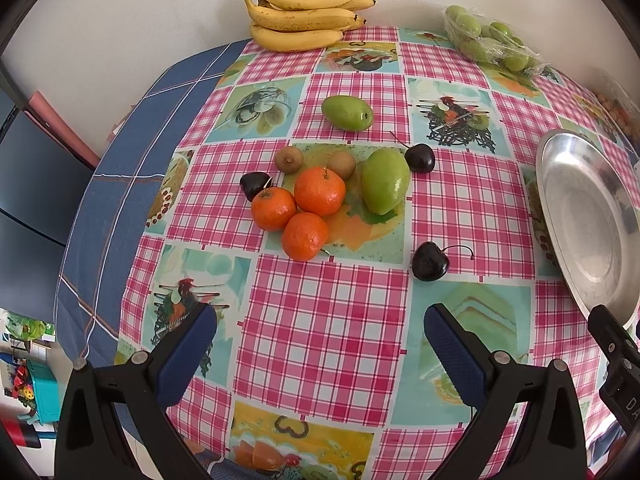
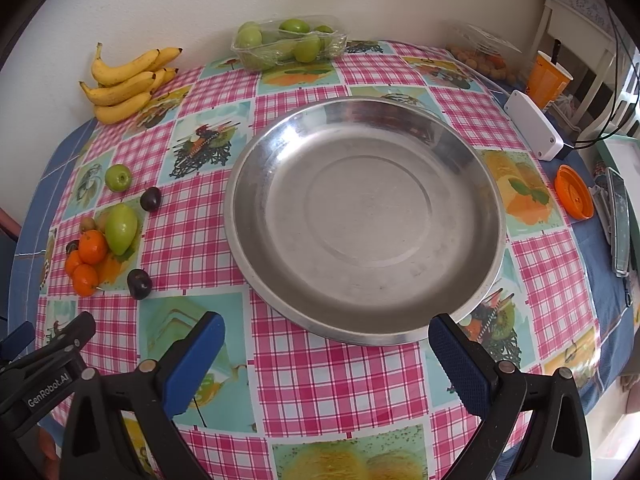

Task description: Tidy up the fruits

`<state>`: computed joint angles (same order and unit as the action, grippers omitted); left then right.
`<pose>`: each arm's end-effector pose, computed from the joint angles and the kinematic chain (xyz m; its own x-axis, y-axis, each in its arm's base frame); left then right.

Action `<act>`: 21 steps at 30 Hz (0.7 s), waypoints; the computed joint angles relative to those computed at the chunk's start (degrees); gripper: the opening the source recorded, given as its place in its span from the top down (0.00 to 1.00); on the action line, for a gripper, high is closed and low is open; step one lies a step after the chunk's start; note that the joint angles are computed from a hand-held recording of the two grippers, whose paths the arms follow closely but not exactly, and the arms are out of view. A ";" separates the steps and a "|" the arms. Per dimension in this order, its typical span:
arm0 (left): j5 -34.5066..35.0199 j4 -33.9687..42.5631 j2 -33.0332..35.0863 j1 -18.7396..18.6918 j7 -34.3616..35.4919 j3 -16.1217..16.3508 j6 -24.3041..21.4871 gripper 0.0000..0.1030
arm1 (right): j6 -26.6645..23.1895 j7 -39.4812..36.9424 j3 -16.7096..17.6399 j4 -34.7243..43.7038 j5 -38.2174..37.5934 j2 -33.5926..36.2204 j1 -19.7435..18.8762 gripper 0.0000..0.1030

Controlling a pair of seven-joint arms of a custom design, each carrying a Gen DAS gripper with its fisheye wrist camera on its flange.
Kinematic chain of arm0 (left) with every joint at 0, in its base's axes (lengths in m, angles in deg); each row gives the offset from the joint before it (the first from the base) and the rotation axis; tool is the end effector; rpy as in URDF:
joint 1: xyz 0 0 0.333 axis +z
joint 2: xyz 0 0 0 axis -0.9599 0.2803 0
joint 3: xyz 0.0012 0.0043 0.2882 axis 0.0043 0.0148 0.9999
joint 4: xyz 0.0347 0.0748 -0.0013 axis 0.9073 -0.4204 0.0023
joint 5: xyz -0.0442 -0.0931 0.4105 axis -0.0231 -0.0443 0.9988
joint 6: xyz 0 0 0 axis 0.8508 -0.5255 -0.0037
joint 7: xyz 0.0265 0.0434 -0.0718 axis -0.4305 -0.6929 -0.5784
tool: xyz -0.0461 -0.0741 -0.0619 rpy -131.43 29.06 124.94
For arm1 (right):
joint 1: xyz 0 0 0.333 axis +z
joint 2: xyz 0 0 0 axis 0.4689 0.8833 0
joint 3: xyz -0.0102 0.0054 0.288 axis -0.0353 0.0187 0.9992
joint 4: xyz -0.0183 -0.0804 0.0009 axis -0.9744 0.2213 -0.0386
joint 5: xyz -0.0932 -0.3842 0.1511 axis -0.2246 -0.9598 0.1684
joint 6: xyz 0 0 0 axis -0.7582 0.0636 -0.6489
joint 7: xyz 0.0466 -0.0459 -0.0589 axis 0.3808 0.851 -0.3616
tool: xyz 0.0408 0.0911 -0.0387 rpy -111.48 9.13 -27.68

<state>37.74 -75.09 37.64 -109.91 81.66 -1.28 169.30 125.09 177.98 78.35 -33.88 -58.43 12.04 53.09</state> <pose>0.5704 -0.4991 0.3500 0.1473 -0.9733 -0.1759 -0.9342 -0.0785 -0.3480 0.5560 0.3028 0.3576 -0.1682 -0.9853 -0.0287 -0.9179 0.1672 -0.3598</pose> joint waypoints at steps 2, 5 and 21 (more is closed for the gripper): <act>-0.01 0.05 0.04 -0.02 -0.01 0.01 -0.04 0.00 | -0.13 -0.05 0.00 0.11 0.05 0.08 0.02 0.00; 0.04 -0.01 0.01 -0.04 -0.05 0.04 0.03 0.00 | -0.14 -0.27 0.02 0.15 0.27 0.03 0.00 0.00; 0.11 0.44 0.29 -0.20 0.20 0.07 -0.18 0.00 | -0.15 -0.40 0.01 0.25 0.39 0.07 0.04 0.00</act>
<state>37.85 -74.65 37.92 -110.11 81.86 -1.22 169.12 124.94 177.58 78.35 -33.64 -58.04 12.10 53.12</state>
